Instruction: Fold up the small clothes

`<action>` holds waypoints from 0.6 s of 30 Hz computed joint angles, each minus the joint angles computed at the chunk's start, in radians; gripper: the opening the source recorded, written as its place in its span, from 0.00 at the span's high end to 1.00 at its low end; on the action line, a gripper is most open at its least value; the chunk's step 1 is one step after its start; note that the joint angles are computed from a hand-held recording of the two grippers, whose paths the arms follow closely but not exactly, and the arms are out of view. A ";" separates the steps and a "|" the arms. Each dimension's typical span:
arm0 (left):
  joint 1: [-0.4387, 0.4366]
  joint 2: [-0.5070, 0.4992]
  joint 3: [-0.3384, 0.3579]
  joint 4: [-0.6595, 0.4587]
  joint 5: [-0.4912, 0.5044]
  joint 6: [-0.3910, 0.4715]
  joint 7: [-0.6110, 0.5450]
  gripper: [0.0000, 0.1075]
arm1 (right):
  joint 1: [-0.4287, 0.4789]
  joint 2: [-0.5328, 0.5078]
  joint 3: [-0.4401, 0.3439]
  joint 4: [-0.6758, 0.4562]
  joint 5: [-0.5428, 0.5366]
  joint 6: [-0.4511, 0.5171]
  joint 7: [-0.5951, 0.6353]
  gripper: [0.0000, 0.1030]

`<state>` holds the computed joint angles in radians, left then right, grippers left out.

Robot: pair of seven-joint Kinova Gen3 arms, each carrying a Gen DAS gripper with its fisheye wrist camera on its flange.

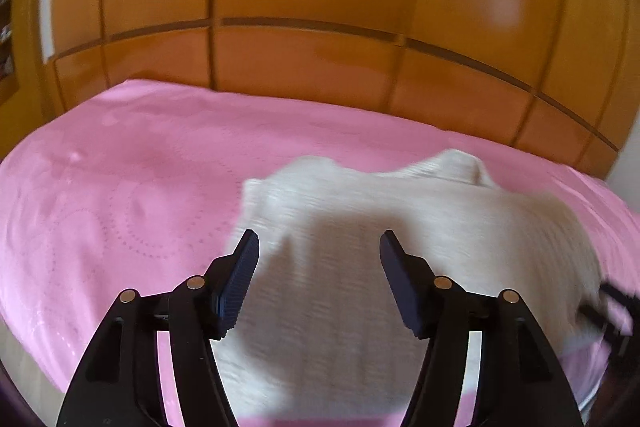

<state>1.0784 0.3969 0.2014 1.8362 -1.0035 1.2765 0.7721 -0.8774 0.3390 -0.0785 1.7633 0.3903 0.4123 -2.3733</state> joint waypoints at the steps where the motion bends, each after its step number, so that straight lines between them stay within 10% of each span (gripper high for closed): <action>1: 0.003 0.008 0.004 -0.014 -0.004 0.003 -0.015 0.43 | 0.007 -0.004 0.012 0.003 0.001 0.000 -0.008 0.02; 18: 0.029 0.087 -0.045 -0.139 0.031 -0.081 -0.179 0.42 | 0.397 0.055 -0.135 0.067 -0.423 -0.066 0.325 0.02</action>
